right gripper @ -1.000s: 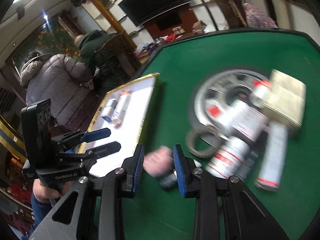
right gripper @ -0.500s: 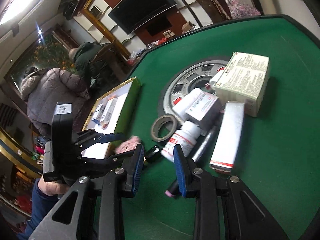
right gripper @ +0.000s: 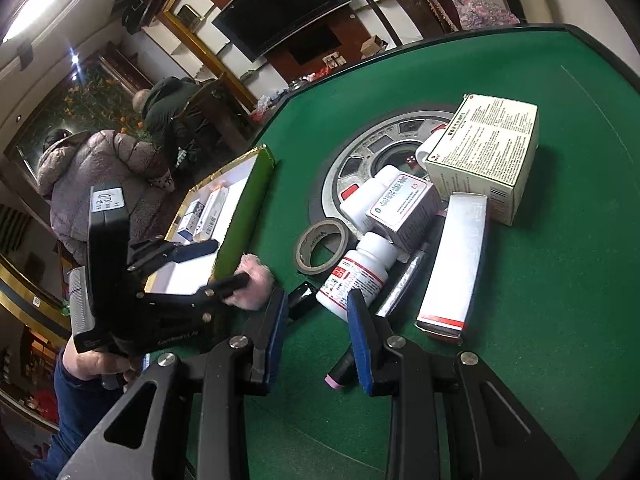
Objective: Organize objects
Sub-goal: 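Move the left tool back to the table over the pink plush bear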
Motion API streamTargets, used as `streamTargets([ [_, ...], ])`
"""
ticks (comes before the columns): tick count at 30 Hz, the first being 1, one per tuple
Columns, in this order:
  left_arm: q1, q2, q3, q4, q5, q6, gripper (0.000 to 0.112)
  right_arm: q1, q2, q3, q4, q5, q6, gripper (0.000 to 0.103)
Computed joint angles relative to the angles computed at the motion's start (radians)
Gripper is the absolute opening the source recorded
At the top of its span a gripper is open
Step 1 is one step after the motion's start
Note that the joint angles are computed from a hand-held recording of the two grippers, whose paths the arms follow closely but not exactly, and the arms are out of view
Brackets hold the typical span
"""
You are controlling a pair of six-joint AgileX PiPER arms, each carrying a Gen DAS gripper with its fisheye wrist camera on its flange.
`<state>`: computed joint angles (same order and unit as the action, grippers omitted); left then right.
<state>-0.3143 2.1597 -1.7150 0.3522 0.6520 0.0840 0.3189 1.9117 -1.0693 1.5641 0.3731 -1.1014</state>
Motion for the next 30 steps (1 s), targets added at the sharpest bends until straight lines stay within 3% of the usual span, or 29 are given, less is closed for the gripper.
streamTargets([
  [4, -0.021, -0.019, 0.048, 0.221, -0.031, -0.232, 0.058, 0.001, -0.004, 0.003, 0.012, 0.004, -0.014, 0.03],
  [7, -0.058, 0.033, 0.009, 0.401, 0.056, -0.377, 0.061, 0.007, 0.0, -0.003, -0.022, 0.003, 0.02, 0.033],
  [11, -0.076, 0.111, -0.077, 0.406, 0.147, -0.354, 0.063, 0.009, -0.004, -0.002, -0.05, -0.013, 0.066, 0.049],
  [14, -0.087, 0.171, -0.158, 0.44, 0.205, -0.389, 0.063, 0.013, -0.009, 0.007, -0.01, -0.024, 0.029, 0.05],
  [18, -0.05, 0.264, -0.325, 0.319, 0.258, -0.321, 0.063, 0.017, -0.017, 0.025, 0.078, -0.043, -0.059, 0.05],
  [21, -0.015, 0.292, -0.386, 0.246, 0.26, -0.313, 0.065, 0.014, -0.005, 0.02, 0.059, -0.028, -0.04, 0.05],
  [24, -0.025, 0.318, -0.426, 0.279, 0.276, -0.326, 0.069, 0.021, 0.007, 0.004, 0.014, -0.037, -0.005, 0.05],
  [30, -0.057, 0.236, -0.216, 0.512, 0.172, -0.449, 0.069, 0.015, 0.021, -0.013, -0.065, -0.015, 0.066, 0.05],
])
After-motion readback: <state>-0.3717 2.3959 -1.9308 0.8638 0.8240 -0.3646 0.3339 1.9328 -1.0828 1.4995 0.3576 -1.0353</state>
